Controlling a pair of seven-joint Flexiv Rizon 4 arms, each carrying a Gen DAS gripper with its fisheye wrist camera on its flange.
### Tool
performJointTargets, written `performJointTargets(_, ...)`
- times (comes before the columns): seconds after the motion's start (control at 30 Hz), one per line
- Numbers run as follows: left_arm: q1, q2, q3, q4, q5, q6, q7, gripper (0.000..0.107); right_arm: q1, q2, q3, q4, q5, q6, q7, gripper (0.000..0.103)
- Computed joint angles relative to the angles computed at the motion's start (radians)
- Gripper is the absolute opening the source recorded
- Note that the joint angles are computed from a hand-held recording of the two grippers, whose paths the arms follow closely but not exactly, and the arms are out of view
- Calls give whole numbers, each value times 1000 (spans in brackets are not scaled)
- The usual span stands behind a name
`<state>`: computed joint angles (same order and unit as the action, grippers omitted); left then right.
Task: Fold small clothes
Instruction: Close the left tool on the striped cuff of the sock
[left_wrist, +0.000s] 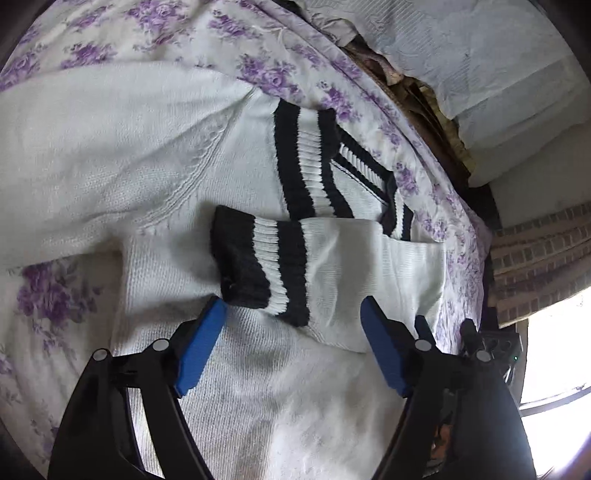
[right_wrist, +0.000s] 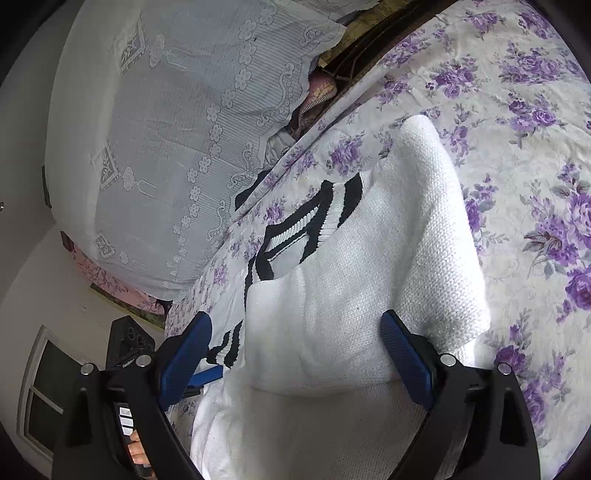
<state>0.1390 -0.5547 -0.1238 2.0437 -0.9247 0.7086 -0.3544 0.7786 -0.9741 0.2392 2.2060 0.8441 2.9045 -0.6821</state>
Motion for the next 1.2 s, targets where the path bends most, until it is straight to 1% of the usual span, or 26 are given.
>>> performJointTargets(0.03, 3, -5, -7, 1, -21, 2, 5, 73, 1, 2, -1, -1, 2, -5, -5, 93)
performJointTargets(0.07, 7, -11, -15, 4, -52, 9, 15, 71, 2, 4, -2, -3, 5, -11, -10, 93)
performJointTargets(0.1, 5, -15, -15, 3, -59, 16, 14, 69, 3, 6, -2, -4, 8, -14, -13, 93)
performJointTargets(0.27, -1, 11, -20, 24, -95, 46, 73, 47, 3, 11, 1, -2, 14, -14, -15, 92)
performJointTargets(0.33, -7, 18, -19, 28, -104, 52, 93, 45, 8, 18, 0, -2, 24, -11, -23, 92)
performJointTargets(0.43, -26, 1, -25, 25, -128, 93, 109, 45, 12, 25, 0, -5, 39, -5, -33, 92)
performJointTargets(0.5, -33, -27, -24, 8, -119, 105, 89, 45, 17, 38, 0, -3, 57, -4, -48, 92)
performJointTargets(0.53, -26, -38, -28, -1, -120, 94, 80, 43, 19, 46, -1, -4, 68, -5, -59, 92)
performJointTargets(0.57, -22, -37, -36, 1, -135, 98, 90, 36, 19, 59, -3, -2, 77, -5, -71, 92)
performJointTargets(0.6, -23, -29, -44, 9, -159, 122, 115, 30, 17, 72, -4, 1, 82, -7, -81, 91)
performJointTargets(0.63, -26, -20, -54, 18, -189, 151, 158, 12, 10, 91, -8, 8, 84, -9, -93, 89)
performJointTargets(0.73, -27, 10, -71, 26, -239, 136, 241, 11, -12, 159, -29, 24, 96, -48, -154, 87)
performJointTargets(0.8, -48, 51, -90, 48, -341, 162, 359, 10, -36, 188, -48, 23, 84, -81, -189, 87)
performJointTargets(0.83, -61, 64, -91, 56, -384, 167, 409, 10, -48, 188, -50, 19, 79, -90, -189, 87)
performJointTargets(0.87, -71, 88, -102, 69, -457, 163, 501, 10, -66, 179, -49, 16, 66, -93, -172, 87)
performJointTargets(0.9, -80, 101, -100, 76, -494, 148, 550, 10, -84, 159, -46, 12, 51, -93, -146, 87)
performJointTargets(0.93, -90, 113, -98, 85, -530, 135, 603, 10, -90, 151, -47, 5, 68, -116, -145, 87)
performJointTargets(0.97, -111, 121, -96, 95, -582, 150, 675, 10, -88, 150, -51, -9, 120, -165, -165, 87)
performJointTargets(1.0, -139, 121, -92, 98, -646, 188, 737, 10, -79, 151, -63, -32, 217, -233, -214, 87)
performJointTargets(1.03, -185, 107, -78, 90, -736, 253, 820, 11, -79, 139, -67, -33, 249, -245, -211, 80)
performJointTargets(1.07, -202, 79, -75, 73, -764, 306, 838, 11, -103, 110, -44, -12, 217, -204, -143, 75)
performJointTargets(1.1, -217, 52, -59, 54, -749, 336, 806, 11, -135, 75, -14, 26, 148, -125, -25, 70)
performJointTargets(1.13, -225, 7, -38, 19, -689, 366, 713, 11, -138, 66, -9, 43, 123, -85, 28, 70)
performJointTargets(1.17, -212, -23, -21, -7, -601, 352, 596, 11, -129, 72, -12, 49, 128, -65, 37, 71)
performJointTargets(1.2, -191, -38, -17, -23, -546, 325, 518, 11, -106, 96, -28, 47, 152, -68, 0, 73)
